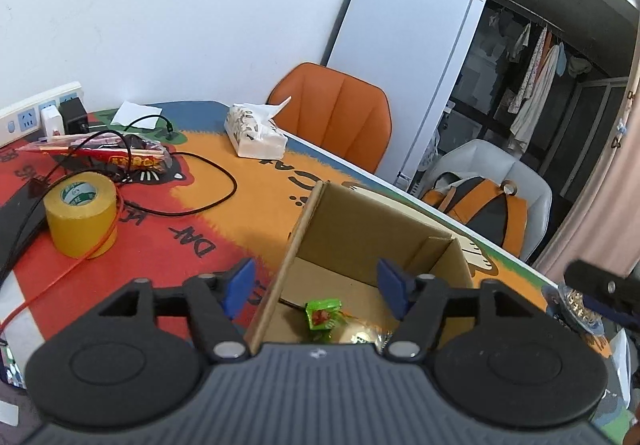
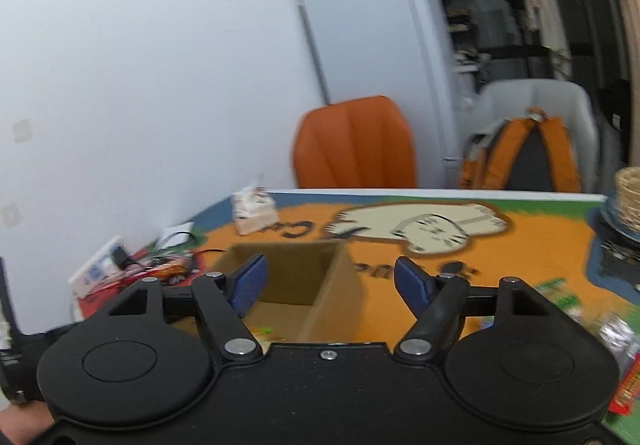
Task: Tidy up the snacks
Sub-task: 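Carry both snacks over the cardboard box and release them inside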
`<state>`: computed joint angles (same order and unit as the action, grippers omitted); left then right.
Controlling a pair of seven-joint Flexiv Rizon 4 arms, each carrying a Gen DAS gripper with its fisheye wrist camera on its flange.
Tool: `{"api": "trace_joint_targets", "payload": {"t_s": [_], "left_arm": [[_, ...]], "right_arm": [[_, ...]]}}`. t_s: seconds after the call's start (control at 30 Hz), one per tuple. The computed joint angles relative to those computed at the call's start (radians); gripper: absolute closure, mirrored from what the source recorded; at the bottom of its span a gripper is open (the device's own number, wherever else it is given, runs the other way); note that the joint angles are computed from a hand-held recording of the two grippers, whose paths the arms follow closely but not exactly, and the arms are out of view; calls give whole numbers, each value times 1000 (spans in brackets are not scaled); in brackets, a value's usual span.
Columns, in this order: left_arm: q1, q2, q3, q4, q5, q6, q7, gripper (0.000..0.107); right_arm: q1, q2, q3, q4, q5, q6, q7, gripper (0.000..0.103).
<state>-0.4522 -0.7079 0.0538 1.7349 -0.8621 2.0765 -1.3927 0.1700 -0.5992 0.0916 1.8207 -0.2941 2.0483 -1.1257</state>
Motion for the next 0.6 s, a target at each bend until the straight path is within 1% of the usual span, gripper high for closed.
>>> {"api": "trace_joint_targets", "payload": {"t_s": [0.07, 0.13, 0.2, 0.23, 0.33, 0.43, 0.6], "left_arm": [[11, 5, -15, 6, 21, 3, -15, 33], [-12, 6, 1, 1, 8, -4, 1, 27], [-45, -1, 23, -14, -20, -3, 28, 20], [-50, -4, 23, -18, -23, 5, 34, 18], [-54, -4, 5, -23, -19, 24, 46, 14], [-60, -3, -14, -29, -26, 32, 56, 13], [-58, -2, -46, -37, 9, 57, 62, 13]], "right_arm": [[0, 9, -8, 17, 15, 2, -1, 32], [25, 21, -37, 40, 53, 11, -15, 32], [57, 33, -72, 60, 102, 14, -36, 29], [65, 41, -82, 70, 122, 16, -45, 26], [80, 60, -107, 100, 175, 27, -73, 20], [96, 83, -135, 136, 234, 45, -108, 13], [85, 113, -143, 175, 301, 70, -137, 7]]}}
